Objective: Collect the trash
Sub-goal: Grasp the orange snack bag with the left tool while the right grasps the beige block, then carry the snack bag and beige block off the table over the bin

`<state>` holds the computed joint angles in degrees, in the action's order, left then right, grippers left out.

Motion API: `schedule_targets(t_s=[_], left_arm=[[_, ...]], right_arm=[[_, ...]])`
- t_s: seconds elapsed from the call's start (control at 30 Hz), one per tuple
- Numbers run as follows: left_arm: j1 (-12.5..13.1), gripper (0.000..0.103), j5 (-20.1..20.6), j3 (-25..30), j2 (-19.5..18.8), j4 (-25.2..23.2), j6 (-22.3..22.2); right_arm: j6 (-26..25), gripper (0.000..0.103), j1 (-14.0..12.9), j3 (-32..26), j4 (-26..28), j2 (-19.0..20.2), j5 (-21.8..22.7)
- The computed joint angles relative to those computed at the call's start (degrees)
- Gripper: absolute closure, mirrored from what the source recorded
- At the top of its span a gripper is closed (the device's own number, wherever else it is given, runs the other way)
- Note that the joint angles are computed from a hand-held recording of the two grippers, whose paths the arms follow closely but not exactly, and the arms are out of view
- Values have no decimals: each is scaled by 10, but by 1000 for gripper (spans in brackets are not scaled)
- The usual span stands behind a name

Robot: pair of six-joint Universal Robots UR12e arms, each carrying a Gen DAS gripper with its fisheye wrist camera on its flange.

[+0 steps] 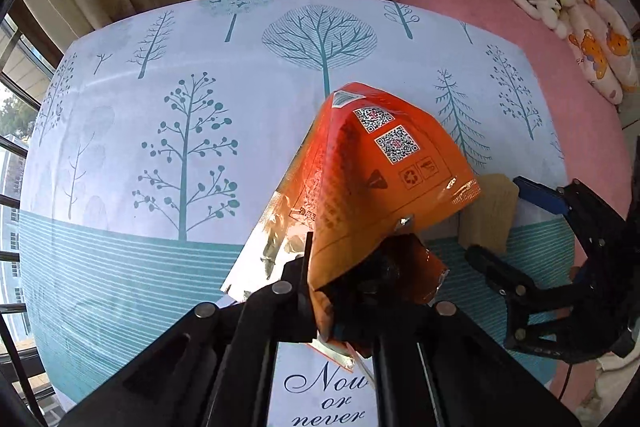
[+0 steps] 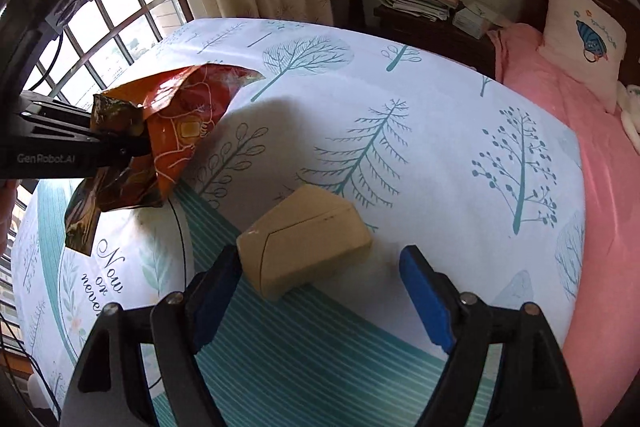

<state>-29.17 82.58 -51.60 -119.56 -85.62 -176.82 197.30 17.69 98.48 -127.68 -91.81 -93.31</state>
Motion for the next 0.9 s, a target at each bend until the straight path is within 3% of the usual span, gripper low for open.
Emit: schedule_targets(t_s=[0.13, 0.23, 0.33, 0.6, 0.9], left_arm=[[4, 100, -16, -7, 9, 0, 3], [4, 100, -26, -8, 15, -2, 11], [6, 100, -33, -15, 25, -4, 20], [16, 100, -48, -70, 77, -2, 34], [40, 100, -76, -154, 162, -23, 85]], right_arm=[[-17, 23, 6, 1, -10, 3, -19], [-28, 39, 13, 2, -22, 5, -36], [-13, 40, 13, 1, -19, 4, -26], [107, 40, 42, 23, -39, -29, -21], [260, 40, 136, 9, -23, -54, -75]])
